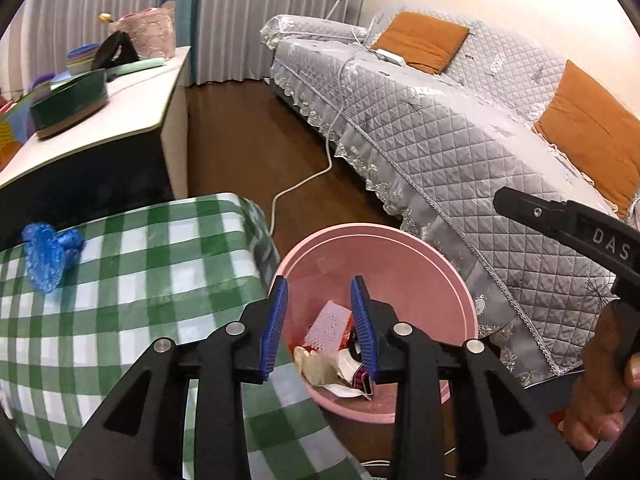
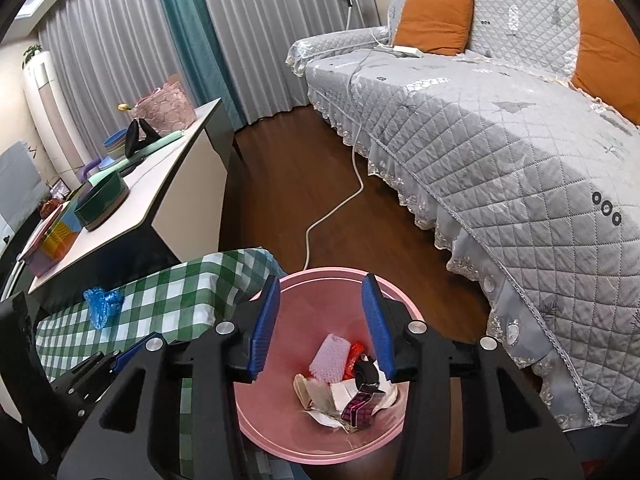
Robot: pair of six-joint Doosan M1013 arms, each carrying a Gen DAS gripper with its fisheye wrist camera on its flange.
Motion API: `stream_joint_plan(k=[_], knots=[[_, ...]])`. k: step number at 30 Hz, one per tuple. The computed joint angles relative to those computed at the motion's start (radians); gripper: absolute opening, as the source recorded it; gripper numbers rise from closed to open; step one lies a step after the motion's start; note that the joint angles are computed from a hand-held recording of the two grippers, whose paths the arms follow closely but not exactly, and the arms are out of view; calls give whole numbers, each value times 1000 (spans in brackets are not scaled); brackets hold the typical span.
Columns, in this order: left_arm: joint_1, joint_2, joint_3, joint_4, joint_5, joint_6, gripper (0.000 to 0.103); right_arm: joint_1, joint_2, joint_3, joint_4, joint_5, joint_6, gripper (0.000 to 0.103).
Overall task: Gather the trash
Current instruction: 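Open the left gripper over the bucket, dropping the straws, and move both grippers back to the table, then grasp the torn red-white box with the left gripper while the right gripper grasps the blue plastic bag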
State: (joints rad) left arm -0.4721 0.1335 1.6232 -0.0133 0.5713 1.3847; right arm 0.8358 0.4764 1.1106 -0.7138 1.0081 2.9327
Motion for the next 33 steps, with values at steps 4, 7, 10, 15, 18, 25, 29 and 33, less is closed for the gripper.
stream_joint_plan(k=[4,7,10,15,18,25,29,33], knots=[[16,-32,28,32,-6,-37,33,9,16,-29,5,-2,-21,43],[35,-60,51,63,-11,-73,33,18,31,-56,7,-4,-41,43],[62,-97,83,113,-13,-131,33,28,47,-87,9,-9,-62,43],[127,-169,144,204,-1,-236,33,45,82,-149,17,-18,-92,43],[168,-209,178,237,10,-299,33,54,103,-186,25,-31,-105,42],[247,-286,264,350,17,-478,33,82,160,-284,39,-52,-169,33],[289,-300,313,372,18,-544,33,99,198,-345,60,-48,-230,32],[344,-289,339,292,23,-530,35,111,228,-392,84,-39,-283,33]])
